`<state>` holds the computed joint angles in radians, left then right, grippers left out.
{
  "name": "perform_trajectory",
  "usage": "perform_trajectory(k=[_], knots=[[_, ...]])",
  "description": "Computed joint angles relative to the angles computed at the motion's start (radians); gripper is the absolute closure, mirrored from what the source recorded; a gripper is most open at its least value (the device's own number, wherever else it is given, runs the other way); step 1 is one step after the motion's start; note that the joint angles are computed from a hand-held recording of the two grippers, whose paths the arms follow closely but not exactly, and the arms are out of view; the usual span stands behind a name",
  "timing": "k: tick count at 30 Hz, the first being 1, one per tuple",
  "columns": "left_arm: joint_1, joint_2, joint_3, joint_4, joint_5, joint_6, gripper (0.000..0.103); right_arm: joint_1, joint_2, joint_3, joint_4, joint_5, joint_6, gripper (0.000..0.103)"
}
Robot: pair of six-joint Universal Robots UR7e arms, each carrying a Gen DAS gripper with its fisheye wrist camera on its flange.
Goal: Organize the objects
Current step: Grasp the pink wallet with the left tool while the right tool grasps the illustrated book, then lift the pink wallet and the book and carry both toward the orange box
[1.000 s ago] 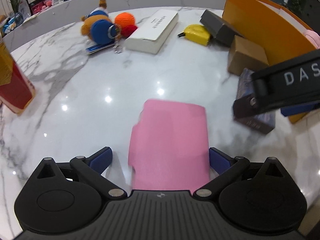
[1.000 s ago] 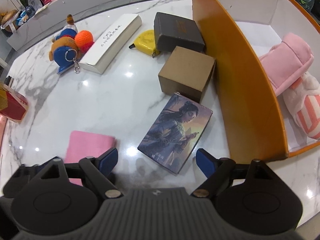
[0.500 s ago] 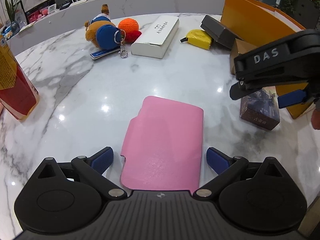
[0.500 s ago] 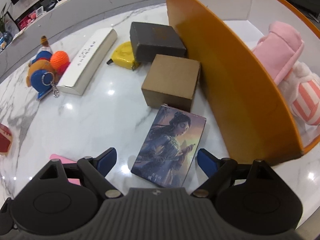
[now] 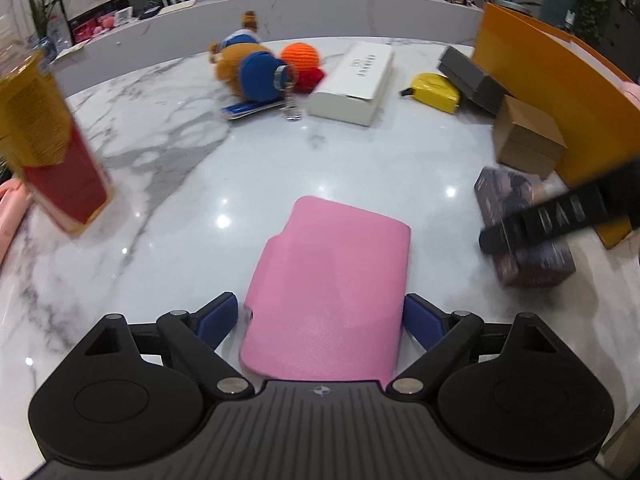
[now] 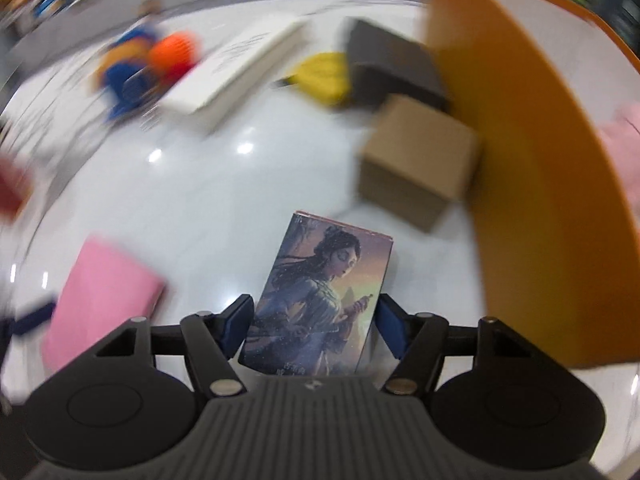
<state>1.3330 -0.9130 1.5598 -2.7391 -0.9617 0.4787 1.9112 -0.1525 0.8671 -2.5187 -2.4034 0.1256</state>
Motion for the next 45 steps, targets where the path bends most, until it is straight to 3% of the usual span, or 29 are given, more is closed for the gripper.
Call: perform_trajectory(k=[6, 11, 13, 18, 22, 27, 32, 37, 45], knots=[[0.015, -0.007, 0.017, -0.065, -0.025, 0.036, 0.0, 0.006, -0.003, 0.068, -0.14, 0.031, -0.264, 0.035], [0.021, -0.004, 0.021, -0.098, -0.037, 0.057, 0.0, -0.007, -0.024, 0.117, -0.189, 0.085, -0.327, 0.02], [0.019, -0.005, 0.009, -0.06, -0.029, 0.051, 0.0, -0.003, -0.013, 0.095, -0.17, 0.077, -0.326, 0.02], [0.016, -0.014, 0.002, -0.011, -0.028, 0.056, 0.005, 0.007, -0.013, 0.062, -0.049, 0.033, -0.189, 0.021], [0.009, -0.017, -0.015, 0.055, -0.018, 0.038, 0.007, 0.008, -0.021, 0.072, -0.057, 0.035, -0.195, 0.035], [-0.005, -0.014, -0.074, 0.233, 0.021, -0.007, 0.007, 0.01, -0.023, 0.053, 0.015, 0.037, -0.17, 0.038], [-0.012, 0.002, -0.165, 0.462, 0.044, -0.034, 0.008, 0.016, -0.022, 0.009, 0.171, 0.051, -0.111, 0.039], [-0.014, 0.001, -0.189, 0.55, 0.054, -0.051, 0.008, 0.02, -0.024, -0.003, 0.247, 0.064, -0.124, 0.039], [-0.019, 0.002, -0.202, 0.605, 0.07, -0.055, 0.009, 0.021, -0.03, 0.003, 0.26, 0.071, -0.153, 0.039]])
